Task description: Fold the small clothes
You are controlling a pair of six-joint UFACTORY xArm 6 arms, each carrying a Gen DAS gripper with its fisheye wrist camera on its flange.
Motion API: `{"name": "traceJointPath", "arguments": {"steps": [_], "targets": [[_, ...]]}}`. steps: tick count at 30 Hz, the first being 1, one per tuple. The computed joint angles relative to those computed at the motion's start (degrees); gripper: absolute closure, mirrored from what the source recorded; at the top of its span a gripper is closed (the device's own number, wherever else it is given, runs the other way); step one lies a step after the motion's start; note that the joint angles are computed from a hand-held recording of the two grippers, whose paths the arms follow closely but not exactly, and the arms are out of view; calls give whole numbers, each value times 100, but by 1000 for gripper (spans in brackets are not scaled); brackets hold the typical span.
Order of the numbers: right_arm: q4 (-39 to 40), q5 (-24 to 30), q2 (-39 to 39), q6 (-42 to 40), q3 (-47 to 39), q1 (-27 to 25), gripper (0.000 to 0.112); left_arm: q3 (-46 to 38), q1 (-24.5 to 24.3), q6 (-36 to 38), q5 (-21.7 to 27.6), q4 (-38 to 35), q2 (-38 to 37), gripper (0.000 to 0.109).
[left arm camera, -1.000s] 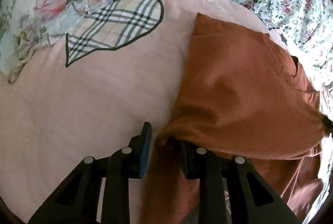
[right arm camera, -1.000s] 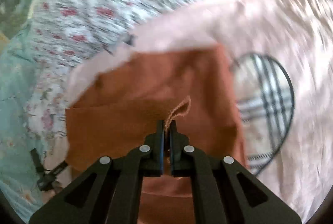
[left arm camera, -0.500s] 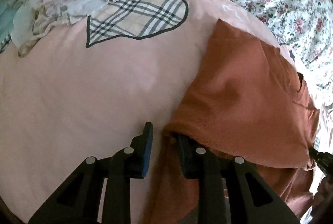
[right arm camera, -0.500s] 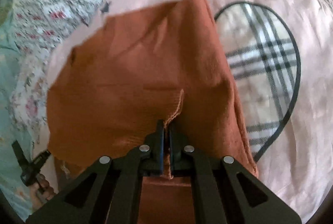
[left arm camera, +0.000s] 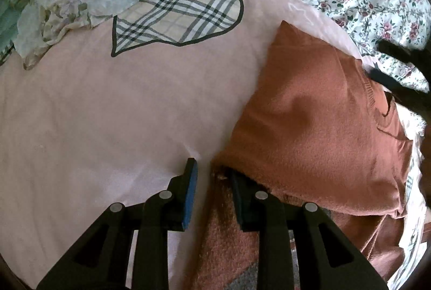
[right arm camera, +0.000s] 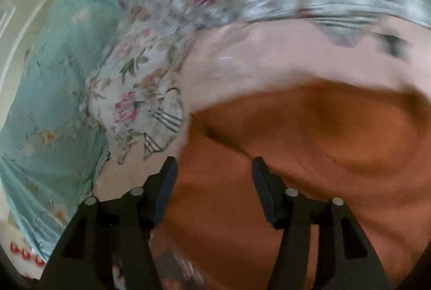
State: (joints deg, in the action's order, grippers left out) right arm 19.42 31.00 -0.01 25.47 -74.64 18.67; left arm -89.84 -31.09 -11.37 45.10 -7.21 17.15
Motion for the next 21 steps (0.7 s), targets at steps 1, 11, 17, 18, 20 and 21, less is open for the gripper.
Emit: {"name": "traceJointPath", "arguments": {"steps": [1, 11, 17, 18, 20, 21], "targets": [[134, 229, 376, -262, -420, -18, 46, -6, 9, 4, 11, -46, 3, 83], [2382, 160, 2401, -1833, -2406, 105, 46, 242, 20, 39, 8, -222, -204, 83], [192, -1158, 1275, 319, -779, 177, 48, 757, 84, 513, 63, -534, -738, 83], [108, -1229, 1034, 438, -491, 177, 48, 784, 83, 553, 71, -581, -796, 83], [-35, -1308, 422, 629, 181, 216, 48, 782, 58, 595, 66, -690, -873, 81], [-199, -1345, 60, 795, 562, 272, 48, 727, 44, 620, 58, -736, -857, 80]]}}
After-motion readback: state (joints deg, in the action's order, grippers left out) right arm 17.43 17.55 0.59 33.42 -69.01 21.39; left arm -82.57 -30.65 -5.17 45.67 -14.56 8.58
